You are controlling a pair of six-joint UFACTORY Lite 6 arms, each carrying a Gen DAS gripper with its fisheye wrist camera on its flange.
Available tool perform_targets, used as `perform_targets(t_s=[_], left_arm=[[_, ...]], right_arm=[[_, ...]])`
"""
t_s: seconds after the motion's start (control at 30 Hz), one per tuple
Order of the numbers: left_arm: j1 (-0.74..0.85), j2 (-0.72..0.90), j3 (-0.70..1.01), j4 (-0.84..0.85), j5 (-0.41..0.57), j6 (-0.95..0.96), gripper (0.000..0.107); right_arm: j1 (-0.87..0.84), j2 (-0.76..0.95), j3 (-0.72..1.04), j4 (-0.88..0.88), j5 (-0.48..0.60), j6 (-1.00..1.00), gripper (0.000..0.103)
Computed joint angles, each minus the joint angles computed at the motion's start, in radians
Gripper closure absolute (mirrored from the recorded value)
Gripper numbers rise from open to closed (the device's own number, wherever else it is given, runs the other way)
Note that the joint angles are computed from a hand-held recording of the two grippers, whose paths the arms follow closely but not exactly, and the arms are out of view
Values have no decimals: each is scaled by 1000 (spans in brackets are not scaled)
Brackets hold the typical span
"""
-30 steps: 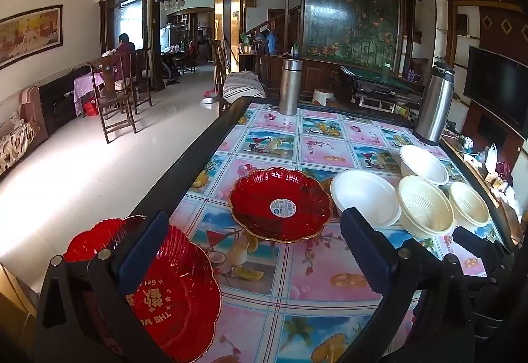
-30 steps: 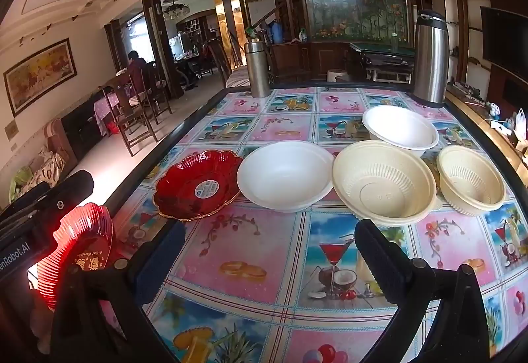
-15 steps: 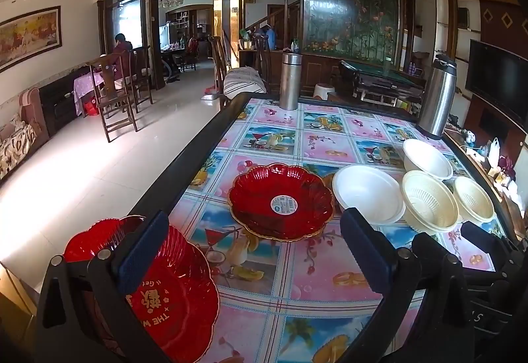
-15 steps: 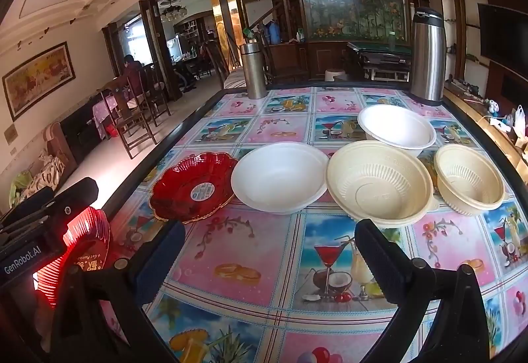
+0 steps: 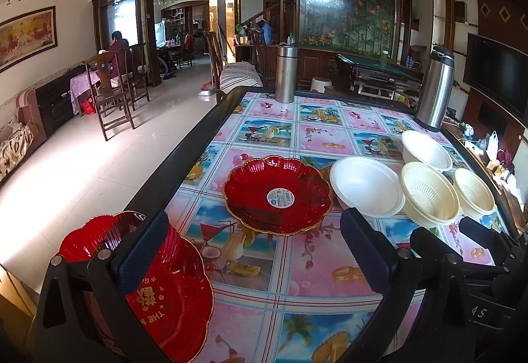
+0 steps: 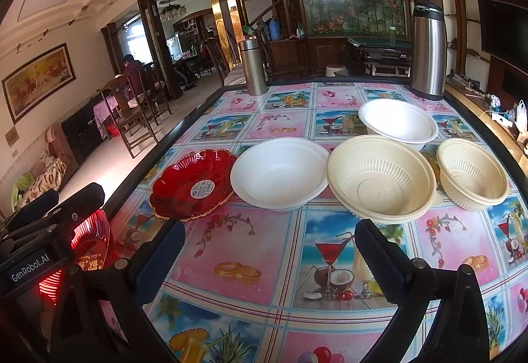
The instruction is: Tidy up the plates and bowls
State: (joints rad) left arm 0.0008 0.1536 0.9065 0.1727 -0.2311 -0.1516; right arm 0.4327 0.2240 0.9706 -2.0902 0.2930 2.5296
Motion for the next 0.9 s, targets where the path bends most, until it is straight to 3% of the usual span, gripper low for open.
perform_targets(t_s=[0.5, 0.9], left_arm=[[3, -10, -17, 56, -3, -44, 4], [-10, -39, -50, 2, -5, 14, 4]], right_arm=[[-1, -13, -23, -49, -6, 63, 0], [-1, -33, -44, -71, -6, 93, 0]])
